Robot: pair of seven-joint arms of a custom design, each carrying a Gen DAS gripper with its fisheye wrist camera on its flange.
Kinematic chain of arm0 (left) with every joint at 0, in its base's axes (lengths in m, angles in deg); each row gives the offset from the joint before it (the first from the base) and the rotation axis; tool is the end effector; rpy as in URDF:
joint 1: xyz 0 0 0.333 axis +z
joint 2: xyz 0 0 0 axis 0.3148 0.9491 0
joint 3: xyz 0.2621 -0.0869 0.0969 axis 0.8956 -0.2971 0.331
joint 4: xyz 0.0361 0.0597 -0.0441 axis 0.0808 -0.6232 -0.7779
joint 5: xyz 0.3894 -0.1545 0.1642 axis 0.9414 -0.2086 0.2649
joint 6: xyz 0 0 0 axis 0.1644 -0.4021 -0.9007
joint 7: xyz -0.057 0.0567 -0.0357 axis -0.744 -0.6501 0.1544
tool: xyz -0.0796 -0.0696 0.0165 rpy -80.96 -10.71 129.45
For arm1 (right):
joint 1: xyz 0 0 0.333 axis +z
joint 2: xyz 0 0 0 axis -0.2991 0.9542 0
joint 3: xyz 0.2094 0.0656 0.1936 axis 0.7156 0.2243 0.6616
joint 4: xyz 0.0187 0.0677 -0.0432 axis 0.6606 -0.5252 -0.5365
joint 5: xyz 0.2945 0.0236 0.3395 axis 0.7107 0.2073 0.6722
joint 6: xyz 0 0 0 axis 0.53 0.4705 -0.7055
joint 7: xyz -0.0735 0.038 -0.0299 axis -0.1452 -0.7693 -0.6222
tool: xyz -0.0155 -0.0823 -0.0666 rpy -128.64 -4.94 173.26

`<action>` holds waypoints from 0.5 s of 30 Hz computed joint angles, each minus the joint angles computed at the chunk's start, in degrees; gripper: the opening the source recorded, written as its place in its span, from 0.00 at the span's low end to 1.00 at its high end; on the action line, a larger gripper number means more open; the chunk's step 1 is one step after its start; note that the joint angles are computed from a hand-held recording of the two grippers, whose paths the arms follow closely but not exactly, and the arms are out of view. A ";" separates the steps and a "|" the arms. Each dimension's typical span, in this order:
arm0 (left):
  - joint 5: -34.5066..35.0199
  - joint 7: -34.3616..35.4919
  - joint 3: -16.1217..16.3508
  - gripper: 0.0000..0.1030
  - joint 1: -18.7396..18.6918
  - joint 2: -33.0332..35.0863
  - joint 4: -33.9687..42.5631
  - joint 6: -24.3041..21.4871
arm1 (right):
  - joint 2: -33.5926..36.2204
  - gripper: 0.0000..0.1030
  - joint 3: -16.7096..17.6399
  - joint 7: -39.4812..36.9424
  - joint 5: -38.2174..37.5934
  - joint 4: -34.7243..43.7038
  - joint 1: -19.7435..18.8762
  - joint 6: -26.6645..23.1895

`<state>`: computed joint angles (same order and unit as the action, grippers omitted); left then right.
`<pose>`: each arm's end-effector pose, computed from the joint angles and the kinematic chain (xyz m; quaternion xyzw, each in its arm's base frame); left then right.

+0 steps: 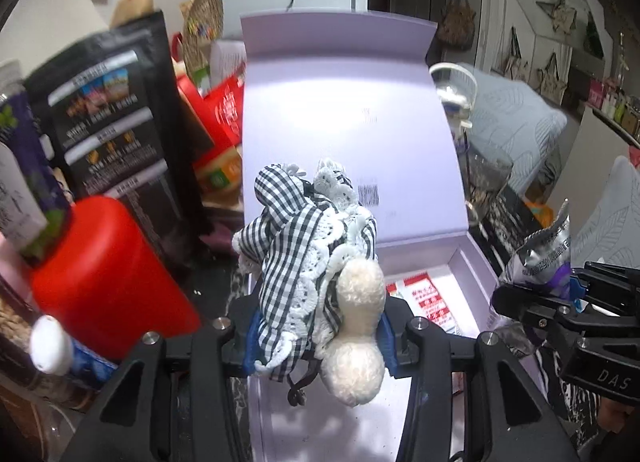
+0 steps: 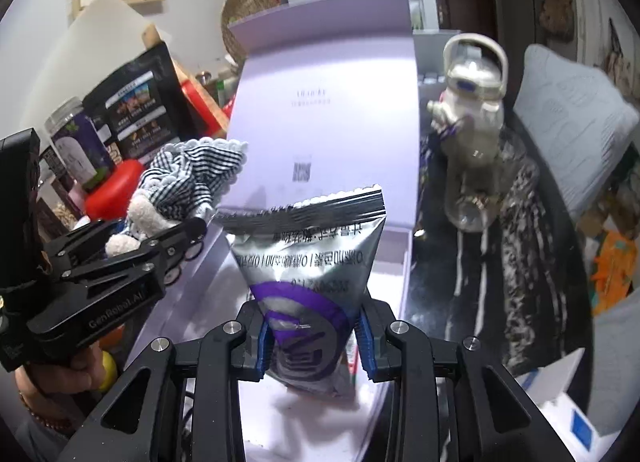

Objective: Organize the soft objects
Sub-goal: 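Lower both tools into the box and open them to release the cloth and bag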

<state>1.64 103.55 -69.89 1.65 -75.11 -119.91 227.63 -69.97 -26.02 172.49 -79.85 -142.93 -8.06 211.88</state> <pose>0.5155 -0.3352 0.4511 -0.4903 0.7734 -0.3413 0.2121 0.4558 0.2770 0.4520 -0.6300 0.6732 -0.1890 0.3379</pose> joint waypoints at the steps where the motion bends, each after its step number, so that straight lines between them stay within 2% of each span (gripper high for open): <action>1: 0.73 -0.56 -0.14 0.43 0.15 0.39 0.27 -0.37 | 0.61 0.33 -0.17 -0.26 0.20 0.32 0.13 -0.29; 8: 1.02 0.85 -0.44 0.43 -0.38 2.64 2.10 -3.96 | 3.23 0.33 -0.92 0.40 -1.35 1.98 0.95 -2.78; 12: 0.48 2.18 -0.57 0.46 -0.67 4.18 3.32 -5.71 | 5.62 0.34 -2.67 -1.59 -1.06 3.43 3.14 -4.35; 15: -4.47 6.43 -0.74 0.47 -0.89 5.48 4.53 -7.58 | 7.13 0.44 -3.64 -1.81 -0.99 4.87 4.40 -7.26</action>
<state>-2.84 109.98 -70.63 0.75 -69.63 -115.38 220.06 -62.84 -29.66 170.69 -80.83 -138.07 -3.66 204.63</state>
